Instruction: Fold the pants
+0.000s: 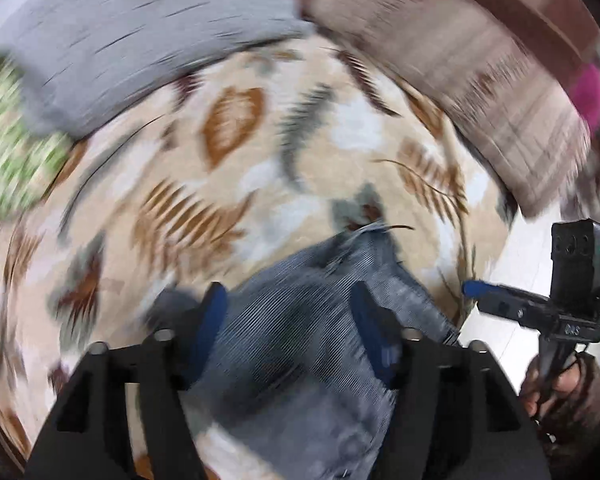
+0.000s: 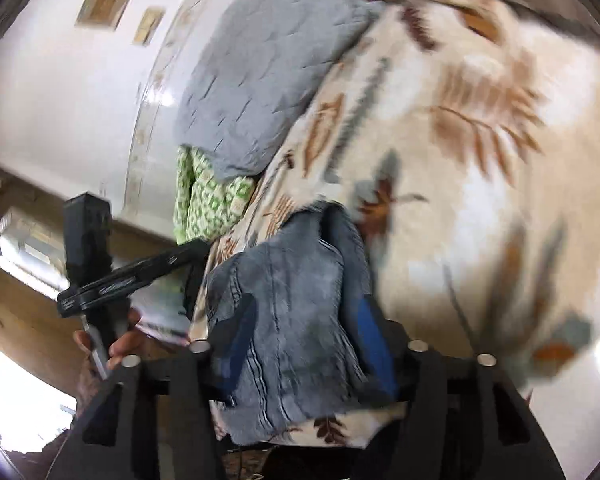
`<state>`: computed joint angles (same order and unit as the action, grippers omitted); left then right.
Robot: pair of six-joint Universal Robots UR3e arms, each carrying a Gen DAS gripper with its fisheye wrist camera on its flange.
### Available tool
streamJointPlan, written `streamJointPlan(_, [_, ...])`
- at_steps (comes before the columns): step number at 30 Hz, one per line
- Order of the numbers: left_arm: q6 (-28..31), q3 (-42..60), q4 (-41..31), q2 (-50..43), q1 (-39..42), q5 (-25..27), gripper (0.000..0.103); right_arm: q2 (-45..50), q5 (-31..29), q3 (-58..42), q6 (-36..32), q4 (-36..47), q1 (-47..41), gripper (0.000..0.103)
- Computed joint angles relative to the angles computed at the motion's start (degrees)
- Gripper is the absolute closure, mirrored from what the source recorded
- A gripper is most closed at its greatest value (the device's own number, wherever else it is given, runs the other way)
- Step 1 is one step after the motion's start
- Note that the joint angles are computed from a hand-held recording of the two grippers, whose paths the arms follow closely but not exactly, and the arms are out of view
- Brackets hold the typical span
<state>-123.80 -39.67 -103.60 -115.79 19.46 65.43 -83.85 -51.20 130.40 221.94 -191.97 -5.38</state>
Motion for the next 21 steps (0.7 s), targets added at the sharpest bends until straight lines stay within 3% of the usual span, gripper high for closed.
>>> streamJointPlan(3, [-0.6, -4.5, -1.7, 2.0, 5.2, -0.3, 0.037, 8.6, -1.0, -13.7, -4.9, 6.6, 3.6, 0.043])
streamJointPlan(10, [-4.1, -13.4, -9.5, 2.6, 13.5, -3.9, 0.037, 23.2, -5.8, -32.3, -10.9, 16.3, 8.0, 0.044])
streamJointPlan(11, [-5.3, -14.5, -9.5, 2.2, 13.4, -4.0, 0.037, 24.3, -5.8, -33.3, -12.0, 16.8, 8.2, 0.047])
streamJointPlan(12, [-6.7, -15.9, -8.5, 2.2, 13.1, -3.8, 0.037, 25.0, -5.6, -34.4, -13.1, 17.6, 8.3, 0.059])
streamJointPlan(14, [-8.5, -18.1, -6.3, 3.2, 12.5, -3.5, 0.037, 25.1, -4.5, -36.7, -16.2, 21.8, 8.4, 0.094])
streamJointPlan(16, [-9.5, -20.4, -3.7, 4.7, 12.4, -3.3, 0.037, 23.3, -2.2, -36.6, -18.0, 23.6, 8.1, 0.094])
streamJointPlan(19, [-12.5, -27.8, 6.1, 7.5, 11.9, -1.5, 0.036, 20.4, -4.8, -36.8, -22.3, 29.1, 8.3, 0.094])
streamJointPlan(21, [-13.1, -29.9, 8.6, 7.7, 11.7, -0.7, 0.035, 20.7, -7.3, -38.5, -24.7, 32.9, 8.8, 0.094])
